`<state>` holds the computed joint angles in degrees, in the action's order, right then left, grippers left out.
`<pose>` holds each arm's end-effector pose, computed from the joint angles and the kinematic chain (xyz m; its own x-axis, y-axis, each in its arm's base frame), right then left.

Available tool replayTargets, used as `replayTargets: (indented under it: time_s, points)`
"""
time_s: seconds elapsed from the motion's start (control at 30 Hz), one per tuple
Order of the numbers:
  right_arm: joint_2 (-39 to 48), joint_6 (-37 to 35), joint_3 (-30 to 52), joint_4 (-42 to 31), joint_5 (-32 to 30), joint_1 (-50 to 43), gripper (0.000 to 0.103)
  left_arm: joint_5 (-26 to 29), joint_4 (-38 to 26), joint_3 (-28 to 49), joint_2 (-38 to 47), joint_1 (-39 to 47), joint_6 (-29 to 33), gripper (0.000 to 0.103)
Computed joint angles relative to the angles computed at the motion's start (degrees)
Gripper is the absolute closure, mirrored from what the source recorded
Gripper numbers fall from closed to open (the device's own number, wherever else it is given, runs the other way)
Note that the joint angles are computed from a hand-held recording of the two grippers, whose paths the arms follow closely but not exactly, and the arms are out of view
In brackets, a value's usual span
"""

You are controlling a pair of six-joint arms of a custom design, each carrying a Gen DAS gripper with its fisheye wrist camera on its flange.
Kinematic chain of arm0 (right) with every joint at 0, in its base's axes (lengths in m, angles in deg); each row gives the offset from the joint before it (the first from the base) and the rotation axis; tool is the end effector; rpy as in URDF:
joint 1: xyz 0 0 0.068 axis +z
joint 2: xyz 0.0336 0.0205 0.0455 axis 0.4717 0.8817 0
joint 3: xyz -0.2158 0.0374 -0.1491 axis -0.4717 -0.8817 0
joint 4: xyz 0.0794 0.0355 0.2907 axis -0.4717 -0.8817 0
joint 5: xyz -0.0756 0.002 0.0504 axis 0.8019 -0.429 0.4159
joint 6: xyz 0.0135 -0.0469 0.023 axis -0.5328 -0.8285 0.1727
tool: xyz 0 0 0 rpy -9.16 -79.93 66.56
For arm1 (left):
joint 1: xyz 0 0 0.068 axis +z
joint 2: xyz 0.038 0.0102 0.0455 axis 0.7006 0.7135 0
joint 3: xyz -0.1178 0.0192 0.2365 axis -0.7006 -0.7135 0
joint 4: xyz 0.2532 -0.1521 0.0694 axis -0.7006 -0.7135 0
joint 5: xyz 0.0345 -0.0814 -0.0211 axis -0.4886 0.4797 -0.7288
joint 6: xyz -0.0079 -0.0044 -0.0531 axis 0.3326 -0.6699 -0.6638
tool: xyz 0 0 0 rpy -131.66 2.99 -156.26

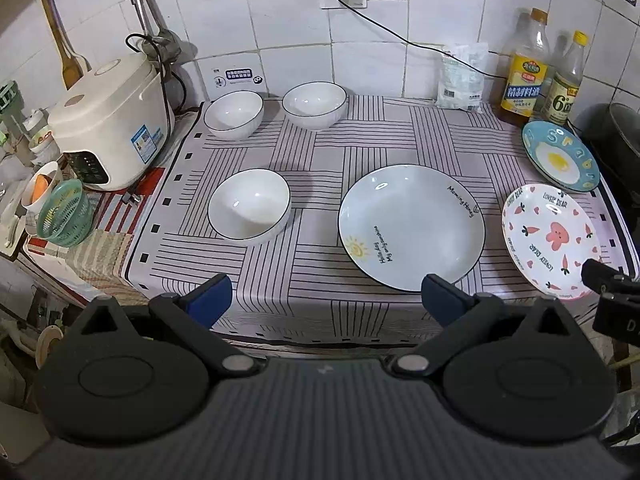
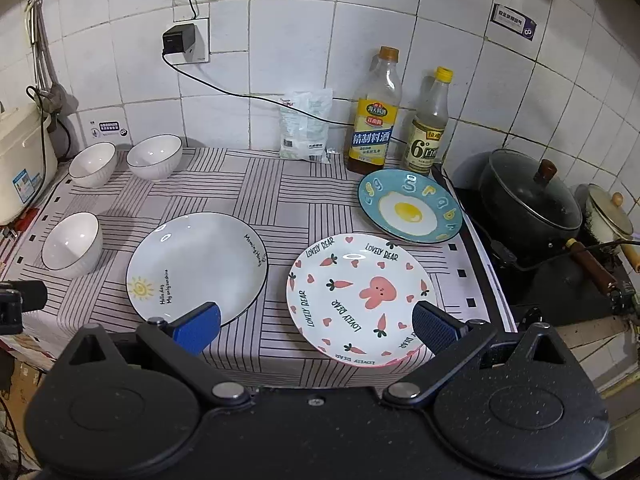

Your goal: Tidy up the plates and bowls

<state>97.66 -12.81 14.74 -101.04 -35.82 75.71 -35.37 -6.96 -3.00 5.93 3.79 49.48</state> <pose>0.1733 0.1534 0.2289 -0.6754 0.1329 -0.7254 0.2886 0.9528 -0.0941 0.2336 -0.1838 0.2909 -0.7832 0.1819 -0.5946 0.1681 0.9826 0.0791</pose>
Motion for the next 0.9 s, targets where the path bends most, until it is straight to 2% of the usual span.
replayTargets:
  time_s: [0.9]
  points:
    - [-2.07, 0.65, -3.08, -0.88, -1.22, -1.54, 0.0, 0.92, -0.37, 0.25, 0.72, -2.33, 1.95, 0.001]
